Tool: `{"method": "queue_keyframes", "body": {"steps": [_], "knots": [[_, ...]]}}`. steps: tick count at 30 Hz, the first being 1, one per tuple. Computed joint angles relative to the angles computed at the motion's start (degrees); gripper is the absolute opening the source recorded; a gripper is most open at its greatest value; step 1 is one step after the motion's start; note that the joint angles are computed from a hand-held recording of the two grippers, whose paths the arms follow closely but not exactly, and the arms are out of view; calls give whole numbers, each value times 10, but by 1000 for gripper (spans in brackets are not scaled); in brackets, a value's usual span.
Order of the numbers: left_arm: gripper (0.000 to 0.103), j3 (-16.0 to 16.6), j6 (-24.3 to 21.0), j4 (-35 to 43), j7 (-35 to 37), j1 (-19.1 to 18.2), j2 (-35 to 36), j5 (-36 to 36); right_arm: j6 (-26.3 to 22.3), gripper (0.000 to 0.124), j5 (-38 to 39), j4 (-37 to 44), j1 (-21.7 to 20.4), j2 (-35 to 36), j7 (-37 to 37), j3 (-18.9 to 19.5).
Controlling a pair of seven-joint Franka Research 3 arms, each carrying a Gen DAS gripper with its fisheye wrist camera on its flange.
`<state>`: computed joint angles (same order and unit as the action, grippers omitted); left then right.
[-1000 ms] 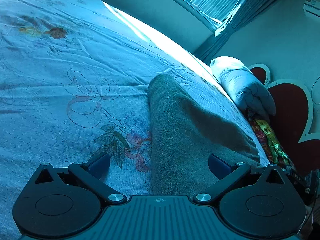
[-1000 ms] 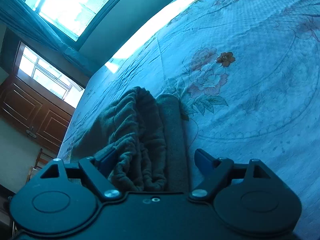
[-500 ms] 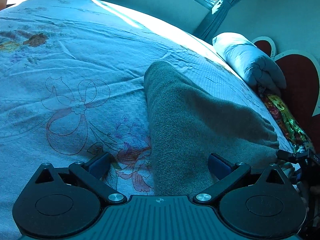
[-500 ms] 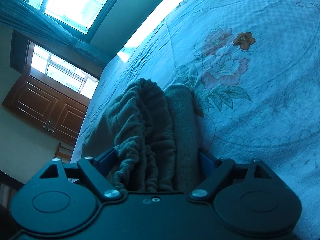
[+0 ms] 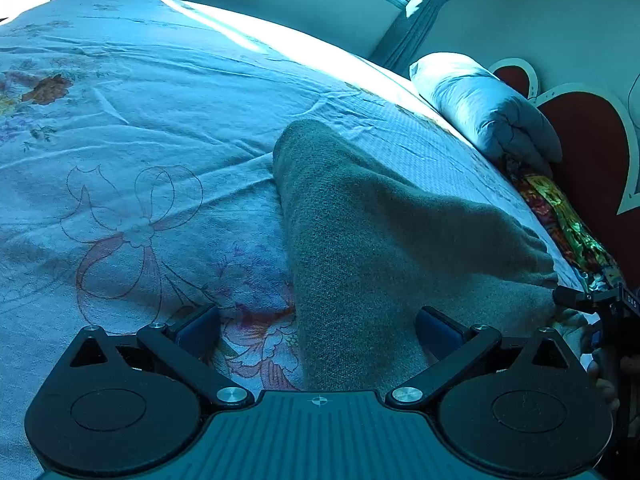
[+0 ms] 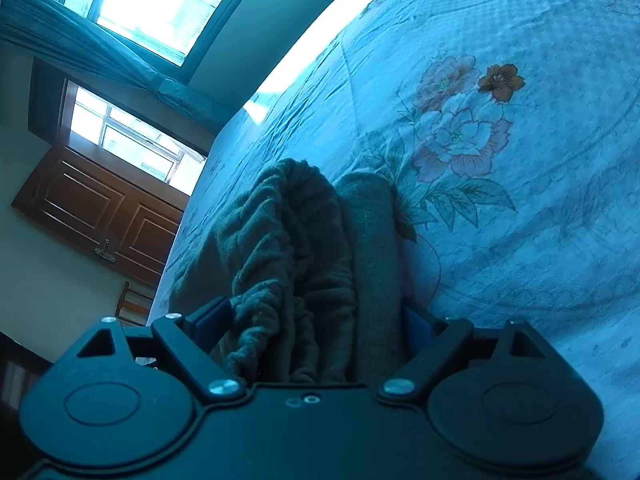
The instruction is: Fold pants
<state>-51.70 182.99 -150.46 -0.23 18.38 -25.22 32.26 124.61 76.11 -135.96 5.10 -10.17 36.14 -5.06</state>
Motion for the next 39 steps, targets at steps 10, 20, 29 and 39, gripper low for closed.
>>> {"method": "queue_keyframes", "body": {"steps": [10, 20, 29, 39], "knots": [[103, 22, 25, -26, 19, -14, -22, -28, 73, 62, 43, -19, 9, -61, -59, -14], [103, -7, 8, -25, -5, -3, -45, -41, 118, 25, -33, 12, 44, -21, -36, 26], [103, -1, -3, -15, 9, -14, -30, -28, 79, 32, 4, 2, 26, -28, -30, -3], [102, -15, -8, -13, -22, -2, -47, -17, 53, 30, -19, 5, 31, -26, -52, 7]]}}
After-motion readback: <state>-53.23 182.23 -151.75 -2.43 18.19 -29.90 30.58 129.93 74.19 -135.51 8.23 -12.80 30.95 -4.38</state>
